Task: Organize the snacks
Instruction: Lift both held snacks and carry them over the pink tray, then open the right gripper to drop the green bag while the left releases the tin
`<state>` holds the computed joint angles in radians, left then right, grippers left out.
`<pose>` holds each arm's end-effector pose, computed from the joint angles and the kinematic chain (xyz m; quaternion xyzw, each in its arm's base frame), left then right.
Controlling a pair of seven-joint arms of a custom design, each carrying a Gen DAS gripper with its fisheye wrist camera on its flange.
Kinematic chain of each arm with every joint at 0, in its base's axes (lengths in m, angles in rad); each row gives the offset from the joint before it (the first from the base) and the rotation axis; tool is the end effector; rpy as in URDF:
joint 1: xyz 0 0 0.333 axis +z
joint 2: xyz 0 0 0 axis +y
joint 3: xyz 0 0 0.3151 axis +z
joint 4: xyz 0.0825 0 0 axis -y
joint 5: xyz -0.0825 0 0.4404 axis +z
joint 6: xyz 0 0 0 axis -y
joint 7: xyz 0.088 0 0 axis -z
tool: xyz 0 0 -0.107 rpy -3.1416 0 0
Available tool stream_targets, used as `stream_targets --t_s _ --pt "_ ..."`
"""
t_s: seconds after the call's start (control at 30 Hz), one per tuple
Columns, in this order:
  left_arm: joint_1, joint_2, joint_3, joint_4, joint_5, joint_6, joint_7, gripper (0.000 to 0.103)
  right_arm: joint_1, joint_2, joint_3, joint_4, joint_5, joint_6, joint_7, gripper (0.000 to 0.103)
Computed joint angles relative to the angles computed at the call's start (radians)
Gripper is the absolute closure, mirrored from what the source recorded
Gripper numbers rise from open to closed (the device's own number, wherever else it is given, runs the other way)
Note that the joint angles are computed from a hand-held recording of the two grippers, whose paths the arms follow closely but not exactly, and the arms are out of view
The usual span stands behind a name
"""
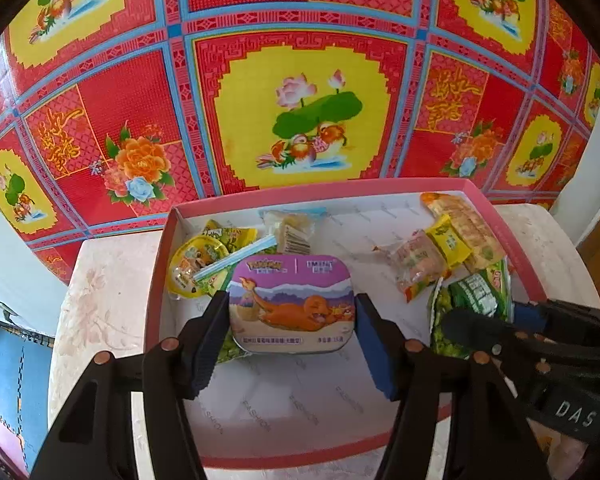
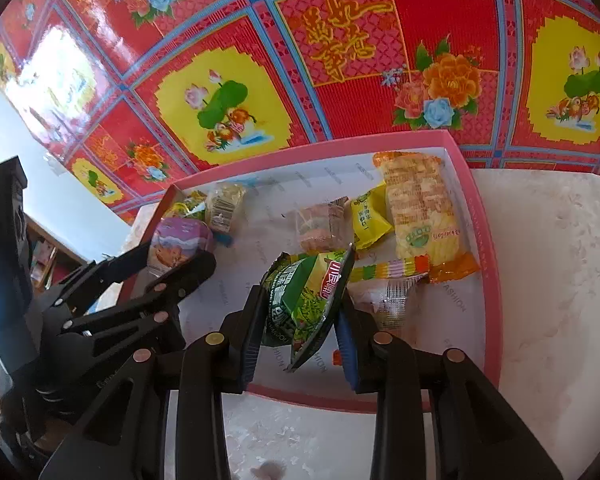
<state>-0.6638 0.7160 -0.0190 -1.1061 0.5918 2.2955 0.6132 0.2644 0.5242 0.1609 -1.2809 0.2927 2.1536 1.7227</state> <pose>0.6658 -0.5191 0.4354 -0.6625 0.6686 -0.2332 0.2443 0.7314 0.3128 0.4786 -0.7253 0.6438 0.0677 0.2342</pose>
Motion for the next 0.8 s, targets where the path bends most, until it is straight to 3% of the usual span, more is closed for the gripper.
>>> stream_targets --t_s 0.43,0.73,0.8 --pt "-0.009 0.089 0.001 0.149 -0.048 -0.074 0.085 0.037 0.017 0.015 -0.012 0.032 -0.048 -0.020 0.036 0.067" --pt "-0.032 0.108 0.008 0.202 -0.061 -0.119 0.090 0.037 0.007 -0.027 -0.014 -0.022 -0.049 0.018 0.033 0.050" --pt "-0.034 0.073 0.008 0.150 -0.056 -0.101 0.071 0.037 0.008 -0.035 -0.017 -0.031 -0.058 0.025 0.032 0.049"
